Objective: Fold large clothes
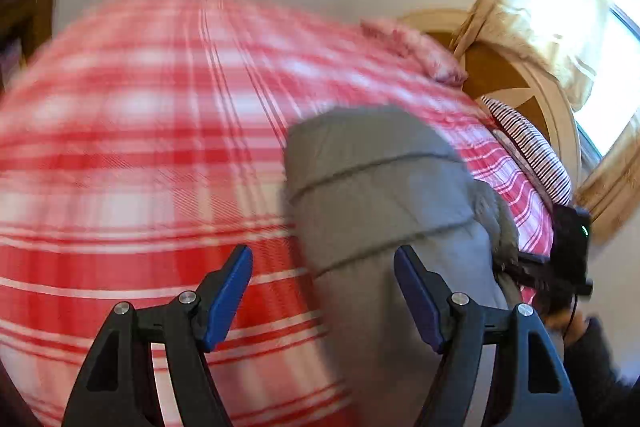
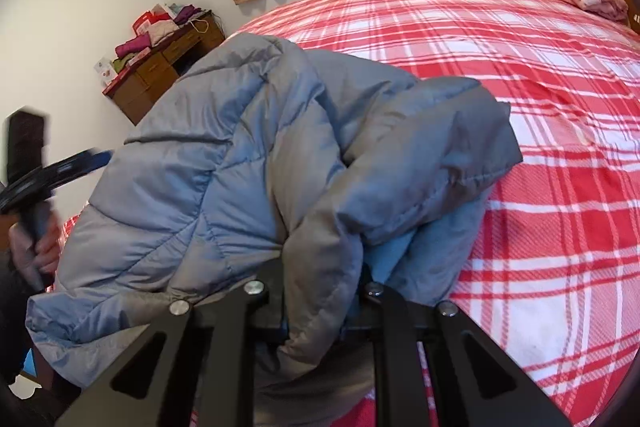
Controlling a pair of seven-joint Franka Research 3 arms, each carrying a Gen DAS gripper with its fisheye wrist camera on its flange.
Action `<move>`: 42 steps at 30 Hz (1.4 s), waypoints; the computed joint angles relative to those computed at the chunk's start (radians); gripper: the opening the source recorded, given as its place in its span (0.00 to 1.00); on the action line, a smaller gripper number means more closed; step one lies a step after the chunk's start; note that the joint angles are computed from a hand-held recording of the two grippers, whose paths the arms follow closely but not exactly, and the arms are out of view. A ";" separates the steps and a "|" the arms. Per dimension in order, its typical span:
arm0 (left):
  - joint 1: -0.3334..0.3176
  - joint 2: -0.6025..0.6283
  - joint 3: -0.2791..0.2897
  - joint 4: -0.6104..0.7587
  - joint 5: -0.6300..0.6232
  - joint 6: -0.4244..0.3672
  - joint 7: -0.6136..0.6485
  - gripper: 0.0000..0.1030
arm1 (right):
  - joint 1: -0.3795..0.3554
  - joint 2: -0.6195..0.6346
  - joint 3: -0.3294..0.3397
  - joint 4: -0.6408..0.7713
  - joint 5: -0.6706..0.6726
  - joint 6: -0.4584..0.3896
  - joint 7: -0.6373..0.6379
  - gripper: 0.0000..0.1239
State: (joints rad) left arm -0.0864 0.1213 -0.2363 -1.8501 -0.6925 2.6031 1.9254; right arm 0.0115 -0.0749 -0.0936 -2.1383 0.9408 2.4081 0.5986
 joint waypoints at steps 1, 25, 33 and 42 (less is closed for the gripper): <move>-0.005 0.029 -0.005 0.030 -0.006 -0.028 -0.019 0.71 | -0.002 0.001 -0.002 0.001 0.003 -0.008 0.003 0.15; -0.065 -0.007 -0.046 -0.124 0.256 0.300 -0.266 0.71 | 0.100 0.065 0.092 0.090 -0.301 0.244 0.239 0.16; -0.111 -0.007 -0.043 -0.127 0.363 0.364 -0.272 0.71 | -0.056 0.113 -0.029 0.096 0.378 -0.170 -0.021 0.12; -0.185 0.122 0.013 0.003 0.789 0.283 -0.606 0.75 | -0.139 0.182 -0.002 0.099 0.365 -0.175 0.063 0.11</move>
